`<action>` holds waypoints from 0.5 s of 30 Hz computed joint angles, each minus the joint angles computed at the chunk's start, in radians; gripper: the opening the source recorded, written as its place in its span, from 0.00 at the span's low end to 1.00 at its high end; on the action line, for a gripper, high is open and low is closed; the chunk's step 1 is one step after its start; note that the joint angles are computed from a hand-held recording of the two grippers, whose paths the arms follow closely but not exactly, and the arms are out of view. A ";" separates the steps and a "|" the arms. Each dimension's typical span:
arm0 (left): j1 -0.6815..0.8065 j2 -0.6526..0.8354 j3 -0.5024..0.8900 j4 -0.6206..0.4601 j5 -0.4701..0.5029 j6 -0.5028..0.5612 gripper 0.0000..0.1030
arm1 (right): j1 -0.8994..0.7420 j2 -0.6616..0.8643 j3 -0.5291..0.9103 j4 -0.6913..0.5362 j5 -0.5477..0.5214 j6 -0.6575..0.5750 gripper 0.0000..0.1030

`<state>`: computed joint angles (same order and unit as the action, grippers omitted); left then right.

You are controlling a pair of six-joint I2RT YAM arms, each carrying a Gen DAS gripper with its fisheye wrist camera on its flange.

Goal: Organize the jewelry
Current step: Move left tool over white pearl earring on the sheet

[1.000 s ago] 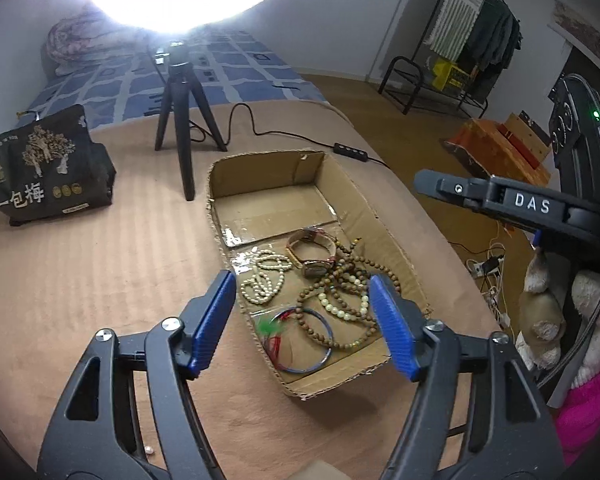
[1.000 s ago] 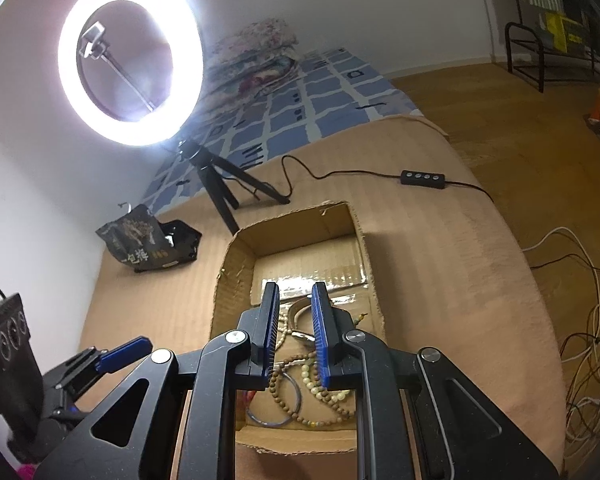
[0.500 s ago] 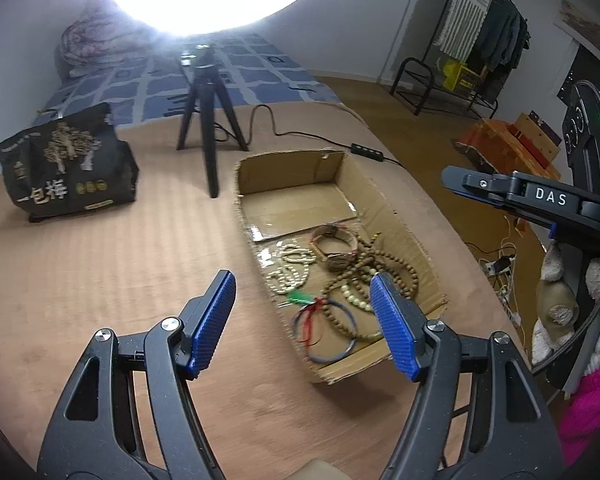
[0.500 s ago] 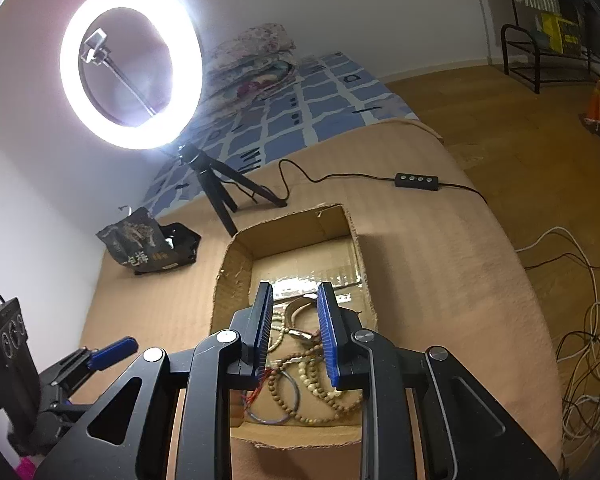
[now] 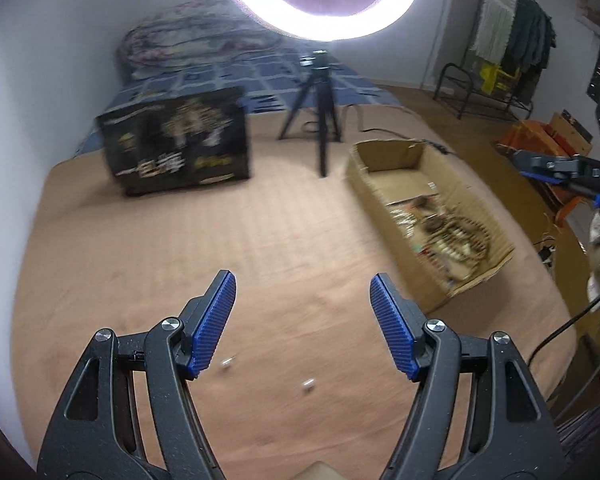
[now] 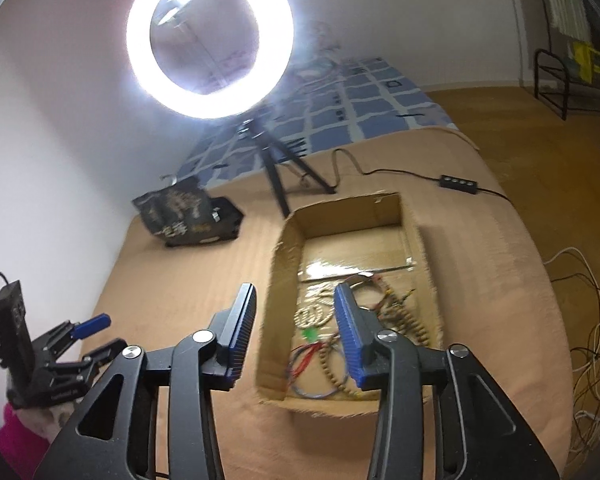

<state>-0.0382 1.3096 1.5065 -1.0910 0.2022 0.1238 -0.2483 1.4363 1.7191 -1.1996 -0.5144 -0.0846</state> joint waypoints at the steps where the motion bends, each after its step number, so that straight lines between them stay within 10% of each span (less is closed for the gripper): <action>1: 0.033 -0.013 -0.018 -0.003 0.011 0.026 0.70 | 0.020 -0.016 -0.015 0.006 0.007 0.003 0.45; 15: 0.324 -0.046 -0.206 0.039 0.138 0.183 0.45 | 0.466 -0.250 -0.327 0.111 0.234 0.069 0.45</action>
<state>0.2860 1.2635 1.3002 -1.0519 0.3405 0.3069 0.2178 1.1858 1.3924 -1.0885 -0.2806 -0.0157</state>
